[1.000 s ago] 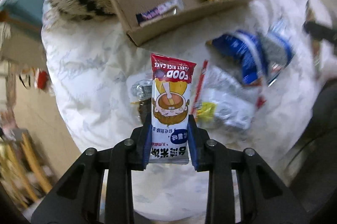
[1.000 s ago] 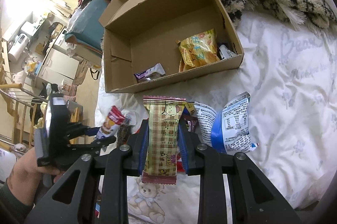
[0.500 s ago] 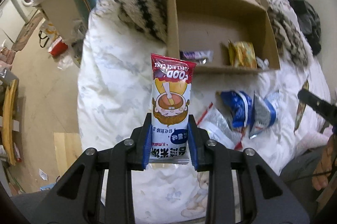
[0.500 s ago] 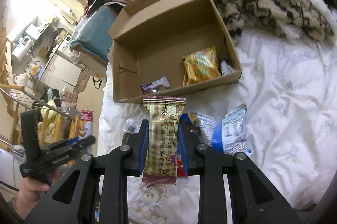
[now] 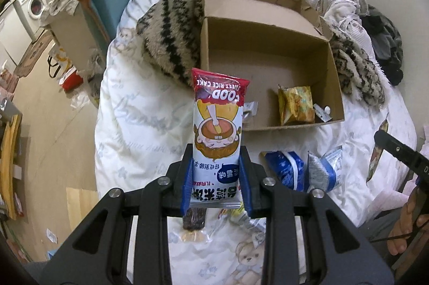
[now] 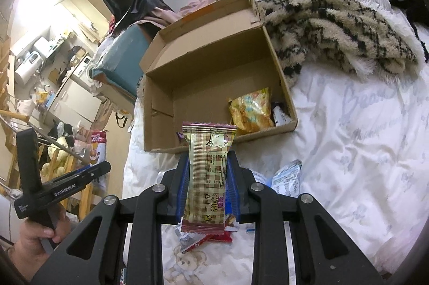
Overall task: Organize snacks
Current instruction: 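Carry the rice cake packet and beige wafer bar into the box and open both grippers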
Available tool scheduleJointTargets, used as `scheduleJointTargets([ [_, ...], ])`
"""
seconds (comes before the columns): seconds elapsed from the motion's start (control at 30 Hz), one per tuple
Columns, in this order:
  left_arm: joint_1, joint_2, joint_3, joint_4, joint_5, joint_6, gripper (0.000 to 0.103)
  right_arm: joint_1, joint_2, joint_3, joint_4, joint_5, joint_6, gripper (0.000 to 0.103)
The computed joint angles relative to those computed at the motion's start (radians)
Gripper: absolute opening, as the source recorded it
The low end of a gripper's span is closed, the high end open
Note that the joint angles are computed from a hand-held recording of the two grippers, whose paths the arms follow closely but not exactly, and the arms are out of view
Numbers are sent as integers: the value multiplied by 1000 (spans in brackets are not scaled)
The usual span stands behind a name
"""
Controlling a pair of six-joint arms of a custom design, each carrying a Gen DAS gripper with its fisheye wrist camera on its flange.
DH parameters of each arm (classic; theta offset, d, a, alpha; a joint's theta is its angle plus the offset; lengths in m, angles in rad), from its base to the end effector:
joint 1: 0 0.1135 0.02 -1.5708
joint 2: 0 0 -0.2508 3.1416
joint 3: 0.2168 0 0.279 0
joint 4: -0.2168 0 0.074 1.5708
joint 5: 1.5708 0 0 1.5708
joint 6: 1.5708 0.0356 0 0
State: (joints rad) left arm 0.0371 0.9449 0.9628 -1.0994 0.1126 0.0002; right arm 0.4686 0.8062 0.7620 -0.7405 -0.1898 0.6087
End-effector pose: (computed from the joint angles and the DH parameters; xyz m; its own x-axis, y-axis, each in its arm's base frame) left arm 0.1958 0.0033 0.2851 -0.8821 -0.0325 -0.4700 0.0161 0.9949 -0.0991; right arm 0.1739 0.0956 0.2654 -0.8389 0.2047 -0.5043 -0.1011 0.8518 0.5140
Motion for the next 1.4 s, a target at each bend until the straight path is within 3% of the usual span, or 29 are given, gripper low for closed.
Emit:
scheduleJointTargets([
  [0.7, -124, 203, 97, 168, -63, -31, 26, -145, 159, 66, 152, -83, -57, 28],
  [1.4, -116, 319, 91, 292, -83, -50, 26, -179, 357, 143, 237, -88, -96, 28],
])
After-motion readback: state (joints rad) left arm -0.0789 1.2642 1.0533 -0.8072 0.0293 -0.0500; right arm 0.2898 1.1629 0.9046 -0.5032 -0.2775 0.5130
